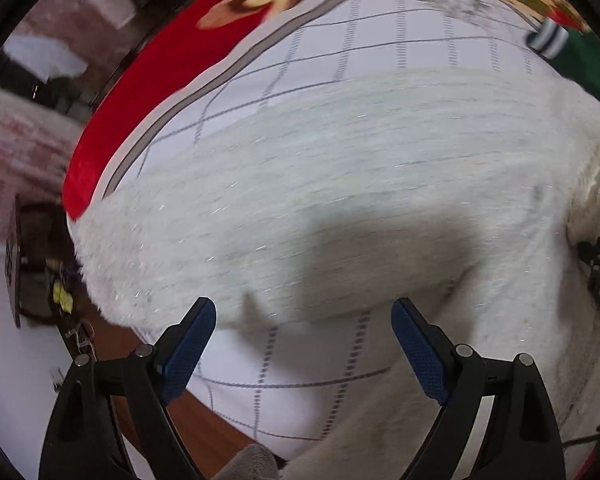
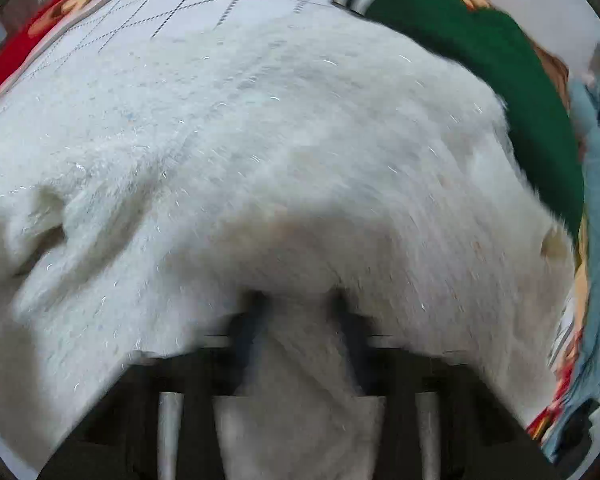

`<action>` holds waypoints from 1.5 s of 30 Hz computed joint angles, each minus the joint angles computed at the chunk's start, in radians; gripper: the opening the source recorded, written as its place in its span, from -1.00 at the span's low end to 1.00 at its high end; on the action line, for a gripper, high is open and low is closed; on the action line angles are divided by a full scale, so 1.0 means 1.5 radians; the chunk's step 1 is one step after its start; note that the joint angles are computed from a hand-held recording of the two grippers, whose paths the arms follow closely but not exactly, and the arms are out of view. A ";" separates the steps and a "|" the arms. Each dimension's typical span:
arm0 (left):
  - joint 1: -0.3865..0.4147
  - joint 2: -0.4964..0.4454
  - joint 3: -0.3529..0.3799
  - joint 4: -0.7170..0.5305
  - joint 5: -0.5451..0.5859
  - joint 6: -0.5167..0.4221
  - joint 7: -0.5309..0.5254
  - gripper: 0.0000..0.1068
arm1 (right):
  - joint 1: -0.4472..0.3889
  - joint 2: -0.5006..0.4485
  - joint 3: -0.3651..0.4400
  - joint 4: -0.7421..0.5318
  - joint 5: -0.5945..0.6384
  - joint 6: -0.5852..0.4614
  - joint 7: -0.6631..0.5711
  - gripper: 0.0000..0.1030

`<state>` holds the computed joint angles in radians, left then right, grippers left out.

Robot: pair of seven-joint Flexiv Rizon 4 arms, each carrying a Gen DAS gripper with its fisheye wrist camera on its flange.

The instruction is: Fold large clothes

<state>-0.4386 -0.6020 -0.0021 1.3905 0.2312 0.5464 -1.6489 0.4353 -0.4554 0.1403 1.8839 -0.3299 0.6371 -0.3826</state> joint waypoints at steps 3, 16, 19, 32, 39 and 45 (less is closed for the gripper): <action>0.020 0.006 0.001 0.013 -0.023 0.004 -0.008 0.68 | 0.017 0.001 0.004 -0.021 -0.025 -0.014 -0.015 -0.69; 0.134 -0.010 -0.033 0.046 -0.230 -0.004 -0.049 0.68 | 0.011 0.143 0.018 0.130 0.074 0.223 0.185 0.13; 0.175 -0.041 -0.051 0.071 -0.349 0.037 -0.120 0.65 | -0.004 0.154 0.014 0.154 0.081 0.246 0.275 0.13; 0.074 -0.112 0.050 -0.059 -0.157 0.199 -0.303 -0.88 | -0.018 0.137 0.005 0.215 0.070 0.323 0.443 0.13; 0.023 -0.075 0.051 -0.099 -0.023 0.297 -0.188 -0.89 | -0.034 0.186 0.018 0.214 0.058 0.173 0.445 0.24; -0.036 -0.046 0.022 -0.098 0.019 0.364 -0.084 -0.90 | -0.060 0.244 0.030 0.263 0.065 0.166 0.443 0.48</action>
<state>-0.4924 -0.6712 0.0314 1.2434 0.2590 1.0930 -1.7747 0.3456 -0.0902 0.1857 2.2783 -0.2316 0.8863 0.2815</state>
